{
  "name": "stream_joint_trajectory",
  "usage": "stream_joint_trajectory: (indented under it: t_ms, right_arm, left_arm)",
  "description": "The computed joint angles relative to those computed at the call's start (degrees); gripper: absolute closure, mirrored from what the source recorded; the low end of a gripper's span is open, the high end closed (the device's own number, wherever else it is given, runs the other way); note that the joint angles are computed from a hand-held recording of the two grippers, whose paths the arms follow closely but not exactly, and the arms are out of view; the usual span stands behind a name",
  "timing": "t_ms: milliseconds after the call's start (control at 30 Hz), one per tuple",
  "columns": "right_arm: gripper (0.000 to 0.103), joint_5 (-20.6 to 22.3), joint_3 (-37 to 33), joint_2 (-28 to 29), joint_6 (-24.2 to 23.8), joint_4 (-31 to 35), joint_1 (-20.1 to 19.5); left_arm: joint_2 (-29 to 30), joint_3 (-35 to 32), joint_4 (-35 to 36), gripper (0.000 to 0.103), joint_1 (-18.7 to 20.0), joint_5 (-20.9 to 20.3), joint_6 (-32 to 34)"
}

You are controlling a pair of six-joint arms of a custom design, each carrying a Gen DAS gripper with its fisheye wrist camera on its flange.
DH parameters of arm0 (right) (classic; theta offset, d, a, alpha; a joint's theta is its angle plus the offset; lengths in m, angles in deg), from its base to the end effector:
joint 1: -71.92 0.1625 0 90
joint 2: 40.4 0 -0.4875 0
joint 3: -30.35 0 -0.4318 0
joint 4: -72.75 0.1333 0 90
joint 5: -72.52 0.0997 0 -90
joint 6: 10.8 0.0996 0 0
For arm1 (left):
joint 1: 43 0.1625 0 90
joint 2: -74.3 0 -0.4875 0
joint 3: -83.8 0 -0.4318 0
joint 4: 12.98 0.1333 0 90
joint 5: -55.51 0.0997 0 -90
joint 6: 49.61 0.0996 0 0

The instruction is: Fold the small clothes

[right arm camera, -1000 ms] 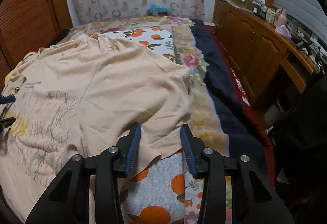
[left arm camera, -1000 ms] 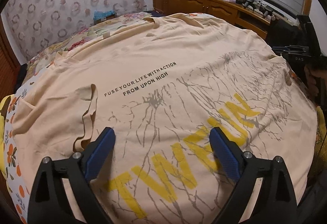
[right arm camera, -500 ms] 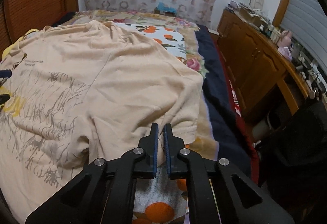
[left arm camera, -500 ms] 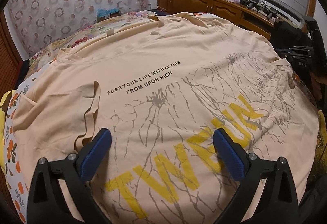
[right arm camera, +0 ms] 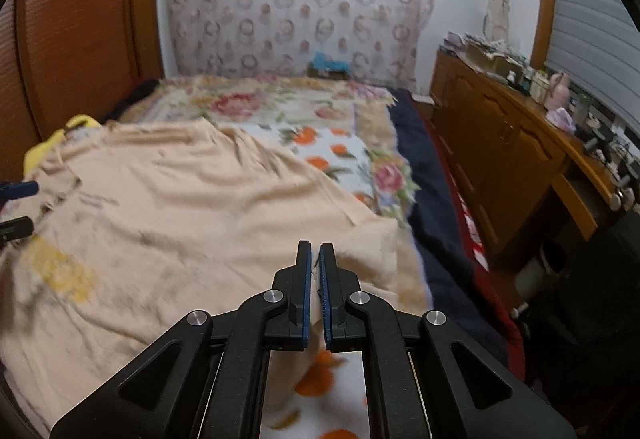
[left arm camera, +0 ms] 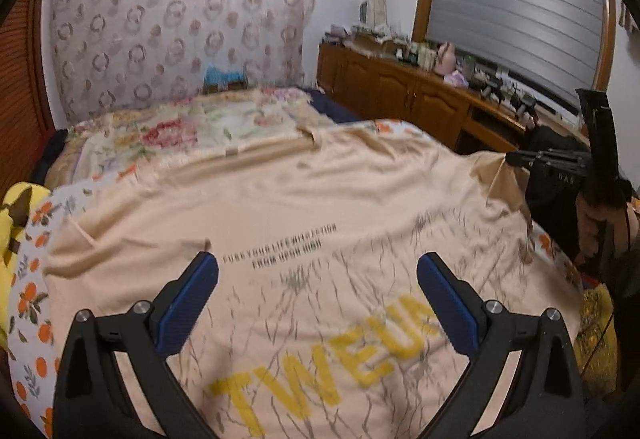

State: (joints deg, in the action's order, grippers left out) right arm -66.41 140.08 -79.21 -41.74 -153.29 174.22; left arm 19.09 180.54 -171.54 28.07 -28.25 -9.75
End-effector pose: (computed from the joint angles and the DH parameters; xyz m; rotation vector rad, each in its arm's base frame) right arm 0.1895 -0.5956 0.1229 0.1888 -1.9900 1.0681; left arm -0.1022 -0.7422 0.2337 1.3804 2.5271 -0.6520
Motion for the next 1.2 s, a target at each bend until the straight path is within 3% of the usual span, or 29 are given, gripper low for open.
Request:
stream_joint_trajectory:
  t_ms: [200,400,500,633,833,1000,1200]
  right_arm:
    - [0.101,5.3,-2.7,1.0,-0.4,2.5,1.2]
    - [0.101,10.7,-3.5,0.9,2.3,6.3,1.1]
    - [0.101,14.9,-3.0,0.3,4.6,9.4,0.5]
    - [0.100,17.3,-3.5,1.1,5.6,13.6,0.4]
    - [0.074,14.4,-2.3,0.6,5.1,8.8,0.8]
    - [0.070,6.3,-1.5,-0.3,3.7,5.1,0.6]
    - [0.069,2.9,-1.2,-0.4,5.8,10.1,-1.4]
  left_arm:
    - [0.4,-0.6,-4.2,0.002,0.0,-2.8,1.1]
    - [0.8,-2.9,-0.1,0.002,0.7,-6.3,-1.4]
    - [0.5,-2.4,-0.1,0.002,0.6,-6.4,-1.5]
    - [-0.2,-1.5,1.0,0.002,0.6,-6.1,-1.9]
    - [-2.3,1.3,0.6,0.002,0.4,-4.0,0.4]
    - [-3.6,3.6,0.5,0.002,0.4,-3.5,1.6]
    - [-4.2,5.6,0.8,0.002,0.2,-2.5,3.2]
